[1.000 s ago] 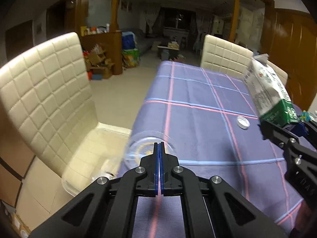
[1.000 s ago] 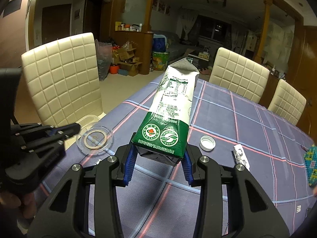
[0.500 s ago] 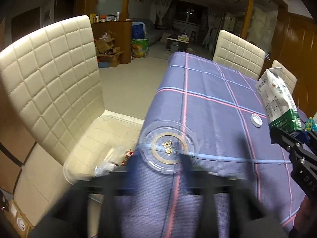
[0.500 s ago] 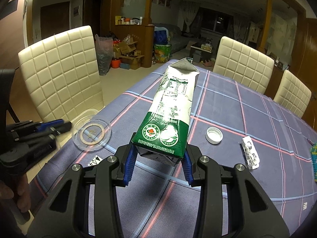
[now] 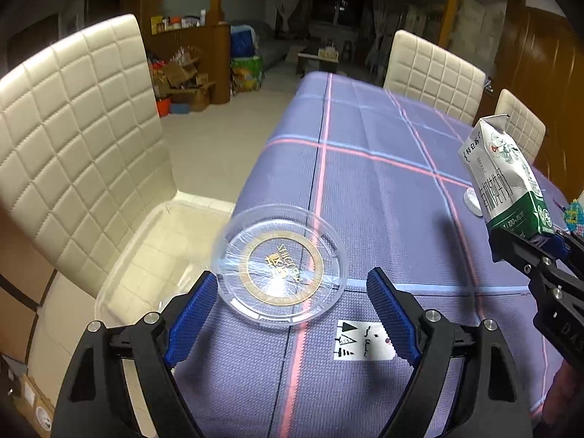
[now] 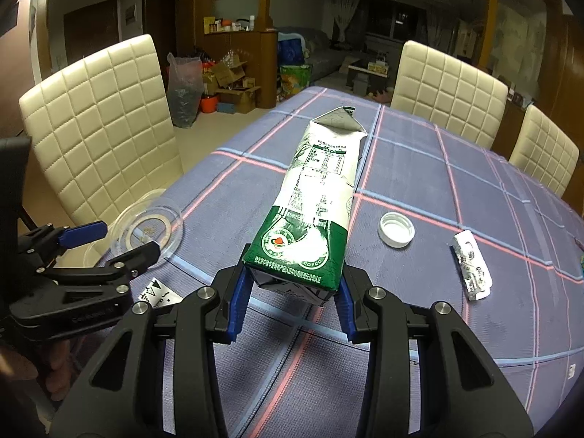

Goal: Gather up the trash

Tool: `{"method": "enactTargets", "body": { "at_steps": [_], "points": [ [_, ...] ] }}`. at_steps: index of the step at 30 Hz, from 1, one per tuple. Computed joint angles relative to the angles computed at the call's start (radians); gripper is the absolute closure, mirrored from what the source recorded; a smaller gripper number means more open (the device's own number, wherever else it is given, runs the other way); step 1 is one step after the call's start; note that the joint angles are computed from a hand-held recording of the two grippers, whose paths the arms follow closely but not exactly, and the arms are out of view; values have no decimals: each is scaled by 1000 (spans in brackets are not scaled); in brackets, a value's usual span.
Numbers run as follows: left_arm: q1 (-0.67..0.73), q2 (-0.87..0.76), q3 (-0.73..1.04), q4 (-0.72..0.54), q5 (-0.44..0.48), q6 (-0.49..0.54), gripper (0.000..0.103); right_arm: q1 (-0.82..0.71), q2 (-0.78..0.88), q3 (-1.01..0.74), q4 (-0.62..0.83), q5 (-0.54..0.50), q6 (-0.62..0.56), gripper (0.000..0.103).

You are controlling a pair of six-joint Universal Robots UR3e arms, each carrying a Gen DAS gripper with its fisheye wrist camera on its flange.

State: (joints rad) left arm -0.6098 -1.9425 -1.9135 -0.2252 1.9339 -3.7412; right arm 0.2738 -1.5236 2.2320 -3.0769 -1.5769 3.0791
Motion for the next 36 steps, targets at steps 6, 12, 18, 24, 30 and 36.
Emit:
{"method": "enactTargets", "body": {
  "at_steps": [6,12,18,24,30,36],
  "points": [
    [10,-28,29,-18,7,19,21,-7,53,-33,3,17,-1,62],
    [-19,-65,75,-41,70,35,31,-12,89,-56,8,32,0,62],
    [-7,-66,77,-26,26,83,88,-14,98,-62,15,33,1,62],
    [-37,-58,59,38,56,122,100,-14,99,-64,14,34,-1,62],
    [-13,0,-3,113,-5,136,101,-6,98,-60,4,30,2,62],
    [-20,30,-20,130,18,141,101,3,70,-38,3,26,3,62]
  ]
}}
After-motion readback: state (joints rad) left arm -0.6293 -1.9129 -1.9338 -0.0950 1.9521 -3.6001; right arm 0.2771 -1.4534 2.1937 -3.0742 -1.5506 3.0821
